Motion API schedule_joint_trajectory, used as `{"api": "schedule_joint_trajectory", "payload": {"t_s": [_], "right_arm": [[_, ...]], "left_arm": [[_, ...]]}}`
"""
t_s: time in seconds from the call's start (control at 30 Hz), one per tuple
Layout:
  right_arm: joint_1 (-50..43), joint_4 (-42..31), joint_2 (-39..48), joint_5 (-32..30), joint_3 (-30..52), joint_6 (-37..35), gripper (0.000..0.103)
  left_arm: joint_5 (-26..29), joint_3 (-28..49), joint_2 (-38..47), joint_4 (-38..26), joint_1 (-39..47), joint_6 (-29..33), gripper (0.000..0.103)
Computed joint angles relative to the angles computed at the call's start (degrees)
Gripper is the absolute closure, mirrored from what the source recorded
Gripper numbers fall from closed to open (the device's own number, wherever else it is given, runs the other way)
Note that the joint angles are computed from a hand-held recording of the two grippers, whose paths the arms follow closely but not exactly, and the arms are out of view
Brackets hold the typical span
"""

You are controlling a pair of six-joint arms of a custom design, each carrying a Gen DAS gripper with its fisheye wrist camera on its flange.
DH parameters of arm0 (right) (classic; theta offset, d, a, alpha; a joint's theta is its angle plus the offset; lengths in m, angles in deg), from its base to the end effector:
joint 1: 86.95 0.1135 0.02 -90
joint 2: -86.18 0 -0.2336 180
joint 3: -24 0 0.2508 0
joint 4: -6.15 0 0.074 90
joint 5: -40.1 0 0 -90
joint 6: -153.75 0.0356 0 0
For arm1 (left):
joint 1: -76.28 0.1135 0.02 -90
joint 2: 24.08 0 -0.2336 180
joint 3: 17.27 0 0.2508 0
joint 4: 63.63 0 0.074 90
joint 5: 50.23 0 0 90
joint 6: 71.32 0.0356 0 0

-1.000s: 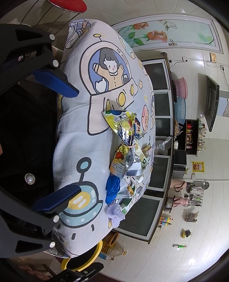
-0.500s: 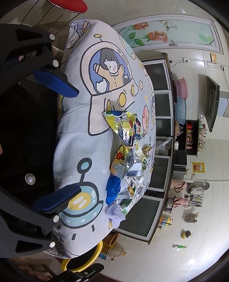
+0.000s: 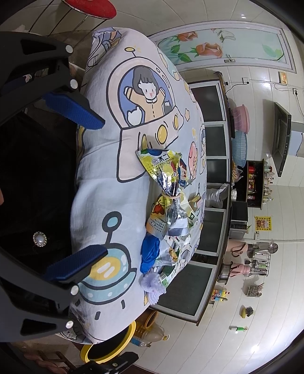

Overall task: Collect trash
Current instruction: 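Reach both grippers to the table and grasp the red box and milk carton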

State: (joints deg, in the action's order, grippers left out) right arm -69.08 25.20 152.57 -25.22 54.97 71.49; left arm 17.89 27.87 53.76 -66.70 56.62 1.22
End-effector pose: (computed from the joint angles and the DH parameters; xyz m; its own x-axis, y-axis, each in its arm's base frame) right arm 0.2262 0.0573 0.1522 -0.2520 0.0473 -0.9666 0.1377 0.9904 0.0126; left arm 0.2575 -0.0779 0.1438 -0.5333 -0.1051 -0.8393 -0.1390 0.9897 -0.0356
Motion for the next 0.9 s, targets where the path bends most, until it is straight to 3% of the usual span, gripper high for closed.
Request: {"api": "schedule_joint_trajectory", "payload": {"t_s": [0.37, 0.47, 0.53, 0.7, 0.8, 0.9], "right_arm": [[-2.38, 2.64, -2.66, 0.98, -1.52, 1.43, 0.008], [-8.32, 1.29, -7.33, -4.97, -2.34, 2.20, 0.008], [-14.50, -1.14, -8.62, -13.34, -0.96, 2.42, 0.008], [-25.18, -6.44, -0.78, -30.05, 7.25, 1.17, 0.008], [-27.27, -8.48, 4.70, -33.65, 11.94, -1.45, 0.008], [-26.95, -10.82, 10.91, -33.70, 17.00, -3.89, 0.008]], "left_arm": [[3.90, -0.35, -1.98, -1.41, 1.57, -0.65, 0.008], [8.56, -1.01, -1.76, -0.22, 3.38, -1.56, 0.008], [12.73, -2.02, -1.25, 1.91, 4.74, -1.82, 0.008], [26.11, -6.16, 1.15, 12.33, 8.20, -1.41, 0.008], [30.09, -5.77, 4.11, 15.13, 8.97, -1.29, 0.008], [31.54, -0.51, 9.17, 11.25, 8.98, -0.20, 0.008]]}}
